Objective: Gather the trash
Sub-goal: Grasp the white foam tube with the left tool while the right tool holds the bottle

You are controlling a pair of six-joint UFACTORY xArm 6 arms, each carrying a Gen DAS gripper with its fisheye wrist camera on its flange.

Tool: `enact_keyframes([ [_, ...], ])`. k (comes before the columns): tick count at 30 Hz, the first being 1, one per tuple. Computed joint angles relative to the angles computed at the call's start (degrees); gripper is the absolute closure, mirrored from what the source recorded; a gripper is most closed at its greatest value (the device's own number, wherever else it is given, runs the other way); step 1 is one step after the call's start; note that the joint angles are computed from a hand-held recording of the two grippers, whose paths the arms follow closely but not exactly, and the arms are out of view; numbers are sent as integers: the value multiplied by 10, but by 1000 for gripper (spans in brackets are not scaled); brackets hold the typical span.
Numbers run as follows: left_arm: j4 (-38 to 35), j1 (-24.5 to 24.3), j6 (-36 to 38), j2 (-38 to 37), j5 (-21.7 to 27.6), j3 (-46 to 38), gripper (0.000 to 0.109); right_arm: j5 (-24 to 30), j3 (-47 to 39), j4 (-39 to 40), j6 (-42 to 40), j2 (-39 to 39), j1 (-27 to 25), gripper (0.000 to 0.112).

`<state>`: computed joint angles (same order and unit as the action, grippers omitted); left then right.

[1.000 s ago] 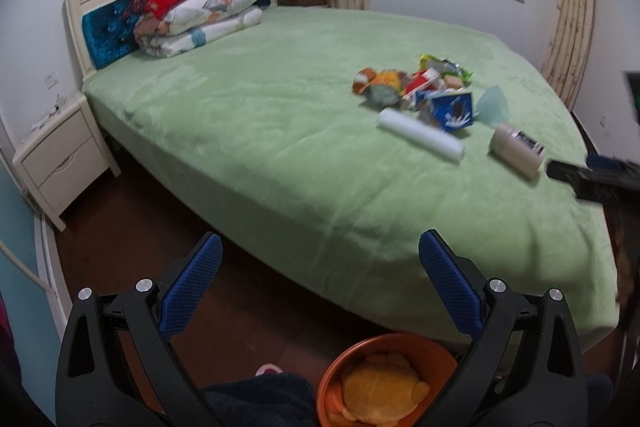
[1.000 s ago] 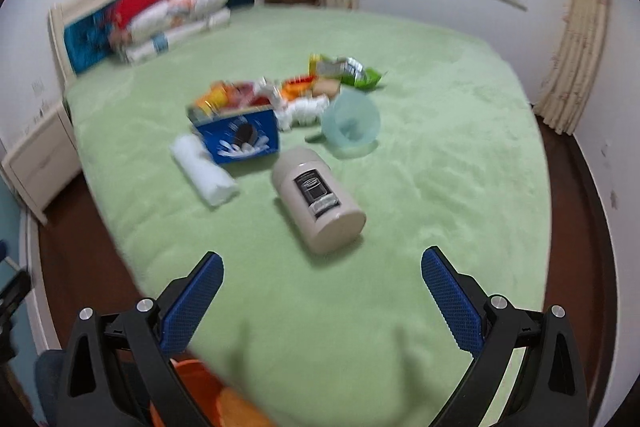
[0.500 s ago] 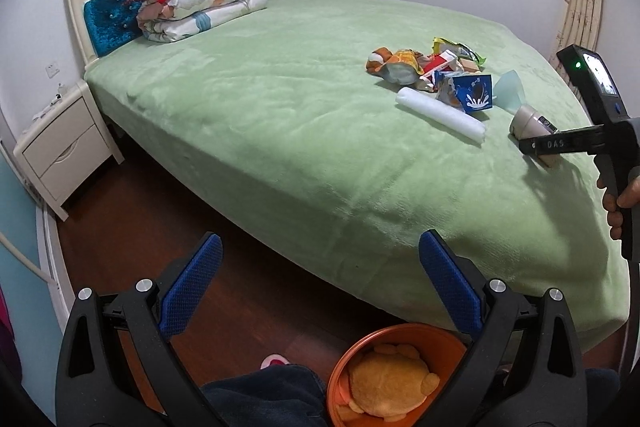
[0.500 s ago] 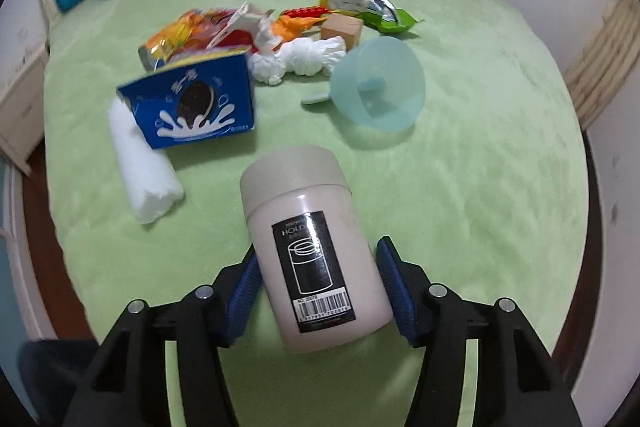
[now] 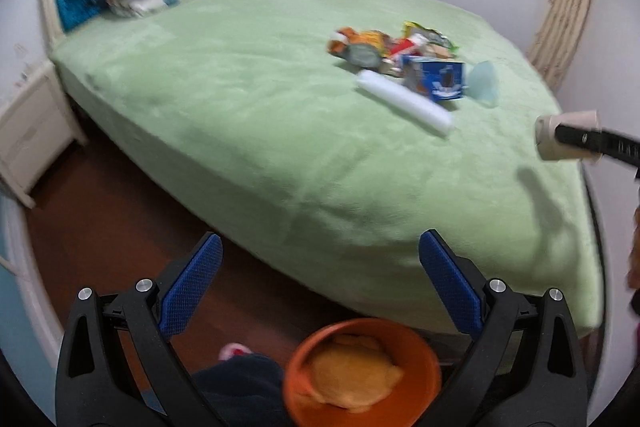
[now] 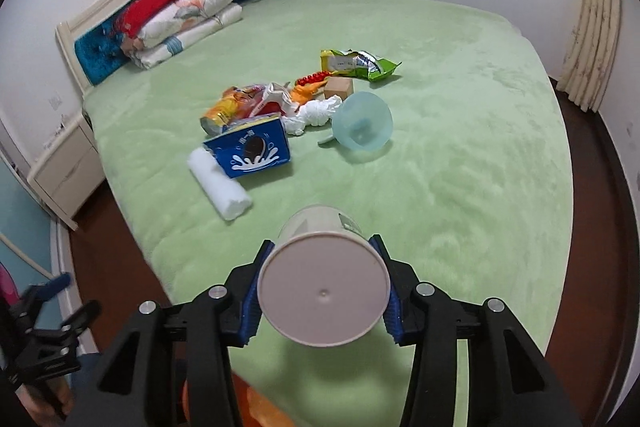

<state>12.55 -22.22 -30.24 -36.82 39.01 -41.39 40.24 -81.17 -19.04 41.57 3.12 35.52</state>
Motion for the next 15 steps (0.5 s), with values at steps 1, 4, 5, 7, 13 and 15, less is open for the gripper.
enact_keyframes([
  [1,-19,1,9,11,-10,-7,12,-17,15,9,4,-11,0,65],
  [4,-61,-1,37,54,-37,-37,12,-50,67,0,30,-57,7,65],
  [5,-92,-5,63,82,-44,-58,12,-56,81,-5,39,-70,10,65],
  [7,-125,-11,86,129,-48,-97,12,-71,111,-18,58,-99,16,65],
  [13,-244,1,91,306,7,-266,12,-84,178,-44,95,-172,38,65],
  [15,-264,10,81,362,43,-327,13,-87,190,-49,101,-186,41,65],
])
